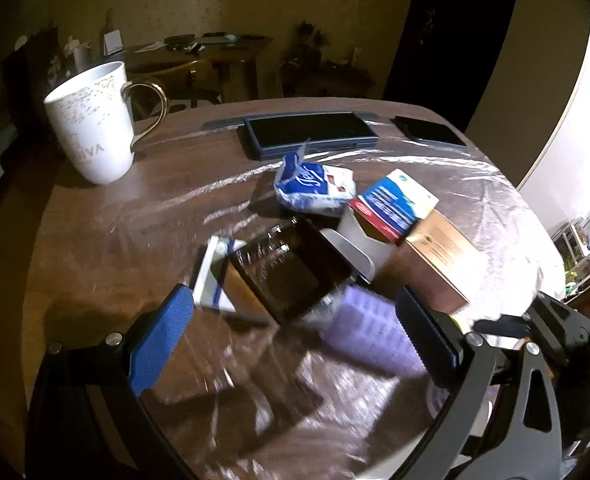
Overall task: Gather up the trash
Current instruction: 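Grasp the purple hair curler with the right tool while the left tool grasps the brown tray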
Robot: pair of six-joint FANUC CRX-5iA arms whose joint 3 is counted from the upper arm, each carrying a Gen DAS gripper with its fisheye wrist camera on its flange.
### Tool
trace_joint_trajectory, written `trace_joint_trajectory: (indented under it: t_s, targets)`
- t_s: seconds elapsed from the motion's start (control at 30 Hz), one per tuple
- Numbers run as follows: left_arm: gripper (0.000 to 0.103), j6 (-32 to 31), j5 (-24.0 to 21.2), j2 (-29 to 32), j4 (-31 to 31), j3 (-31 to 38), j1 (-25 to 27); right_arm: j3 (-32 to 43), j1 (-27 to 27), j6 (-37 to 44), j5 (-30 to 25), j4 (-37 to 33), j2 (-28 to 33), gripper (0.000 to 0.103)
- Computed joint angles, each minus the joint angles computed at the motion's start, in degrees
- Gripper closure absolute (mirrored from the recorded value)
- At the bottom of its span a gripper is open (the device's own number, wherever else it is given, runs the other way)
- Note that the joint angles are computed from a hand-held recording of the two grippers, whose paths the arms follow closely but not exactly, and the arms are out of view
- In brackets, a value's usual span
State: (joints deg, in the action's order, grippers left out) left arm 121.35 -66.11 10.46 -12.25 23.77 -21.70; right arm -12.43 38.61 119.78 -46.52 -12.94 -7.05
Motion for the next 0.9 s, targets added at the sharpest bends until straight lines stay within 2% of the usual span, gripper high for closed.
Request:
trace_joint_trajectory:
  t_s: [0.3, 0.4, 0.5, 0.6, 0.9]
  targets:
    - [0.003, -7.33, 2.46, 1.19, 7.50, -1.59, 3.84, 2.40, -1.35, 0.32, -3.07, -2.92, 1.09, 0.023]
    - [0.015, -9.29, 2.81, 1.68, 10.07, -2.00, 4.74, 3.17, -2.09, 0.92, -4.36, -4.20, 1.37, 0.027]
    - [0.028, -10.14, 2.68, 1.81, 9.79, -1.67, 4.83, 4.97, -3.79, 2.01, -6.77, -7.01, 2.11, 0.035]
    - [0.029, -10.26, 2.89, 1.79, 10.24, -1.71, 5.12, 6.35, -5.13, 2.68, -8.74, -8.97, 2.70, 0.041]
    - [0.029, -6.77, 1.70, 0.30, 4.69, -1.12, 3.66, 8.10, -7.95, 2.36, -11.59, -12.37, 3.07, 0.044]
